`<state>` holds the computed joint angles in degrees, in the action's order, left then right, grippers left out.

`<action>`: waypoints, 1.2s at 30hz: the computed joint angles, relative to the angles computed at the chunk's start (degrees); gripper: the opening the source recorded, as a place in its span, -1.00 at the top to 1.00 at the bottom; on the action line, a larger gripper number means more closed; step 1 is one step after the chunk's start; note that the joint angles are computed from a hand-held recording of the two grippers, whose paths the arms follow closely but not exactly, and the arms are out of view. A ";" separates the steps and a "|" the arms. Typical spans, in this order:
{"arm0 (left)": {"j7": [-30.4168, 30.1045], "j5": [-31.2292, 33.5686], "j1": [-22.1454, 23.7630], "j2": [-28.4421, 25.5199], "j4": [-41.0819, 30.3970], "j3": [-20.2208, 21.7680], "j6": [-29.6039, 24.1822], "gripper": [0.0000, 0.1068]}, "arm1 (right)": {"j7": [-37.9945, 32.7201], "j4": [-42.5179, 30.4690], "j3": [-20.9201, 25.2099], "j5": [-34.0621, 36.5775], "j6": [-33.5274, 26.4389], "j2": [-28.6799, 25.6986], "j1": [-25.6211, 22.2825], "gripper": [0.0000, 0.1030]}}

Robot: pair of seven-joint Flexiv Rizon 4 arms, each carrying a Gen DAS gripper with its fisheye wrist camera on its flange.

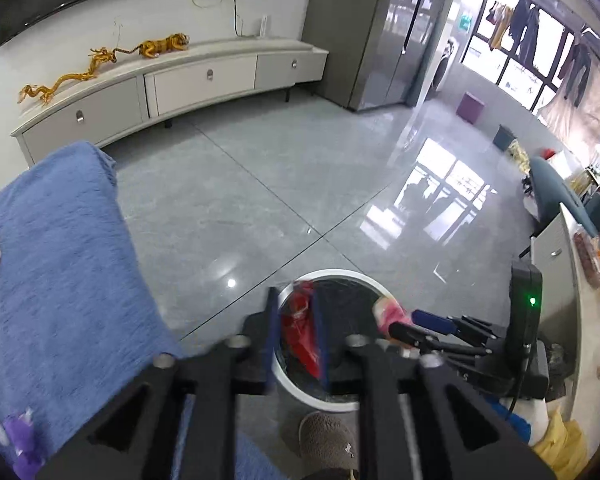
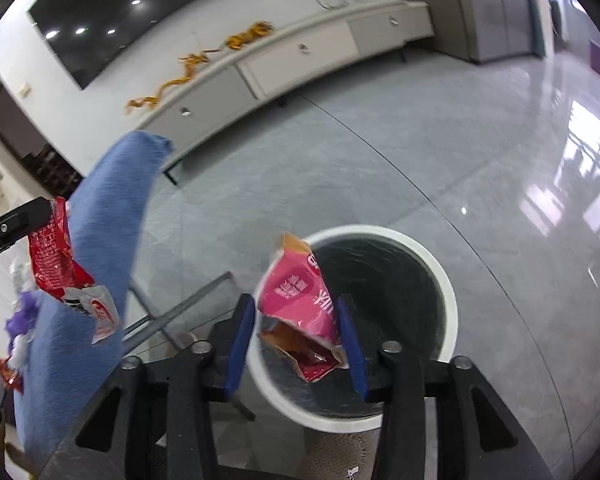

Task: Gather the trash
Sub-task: 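Carry both wrappers over the white bin and open both tools to drop them, then return both tools to the table toward the remaining trash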

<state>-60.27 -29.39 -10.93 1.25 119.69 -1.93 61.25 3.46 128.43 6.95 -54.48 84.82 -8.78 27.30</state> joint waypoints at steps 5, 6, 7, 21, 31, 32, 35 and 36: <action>-4.35 3.41 0.00 -3.12 -1.89 -0.95 0.66 -0.08 | 1.86 1.73 -0.99 0.25 0.08 -0.84 -0.79 -0.08; -5.29 4.24 0.10 -3.57 -2.54 -1.03 -0.31 -0.08 | 1.52 1.80 -0.75 1.05 -0.34 -0.76 -0.90 -0.09; -5.96 4.71 0.16 -3.85 -2.90 -1.08 -0.94 -0.08 | 1.62 2.15 -0.59 1.66 -0.76 -0.47 -0.94 -0.09; -7.99 8.85 1.17 6.94 3.61 2.28 2.41 -0.08 | 4.78 -1.93 4.40 -1.59 -9.64 4.39 0.17 -0.09; -3.37 7.04 4.07 19.77 9.61 9.56 0.46 -0.08 | 0.80 -13.13 8.03 -4.95 -16.75 3.24 5.99 -0.09; -2.93 7.09 4.88 20.80 9.93 10.20 -0.05 -0.08 | 0.31 -14.18 8.10 -5.25 -17.33 2.88 6.72 -0.09; 0.00 5.62 6.57 23.94 11.12 13.16 -1.41 -0.08 | -2.20 -18.39 8.29 -5.54 -19.39 1.27 9.30 -0.09; 1.19 5.01 7.48 25.16 11.48 14.66 -2.12 -0.08 | -3.42 -20.18 8.37 -5.40 -20.46 0.51 10.35 -0.09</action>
<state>-59.09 -24.39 -3.45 26.41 131.17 12.72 59.13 0.04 108.25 15.31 -59.88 64.36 -8.27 37.65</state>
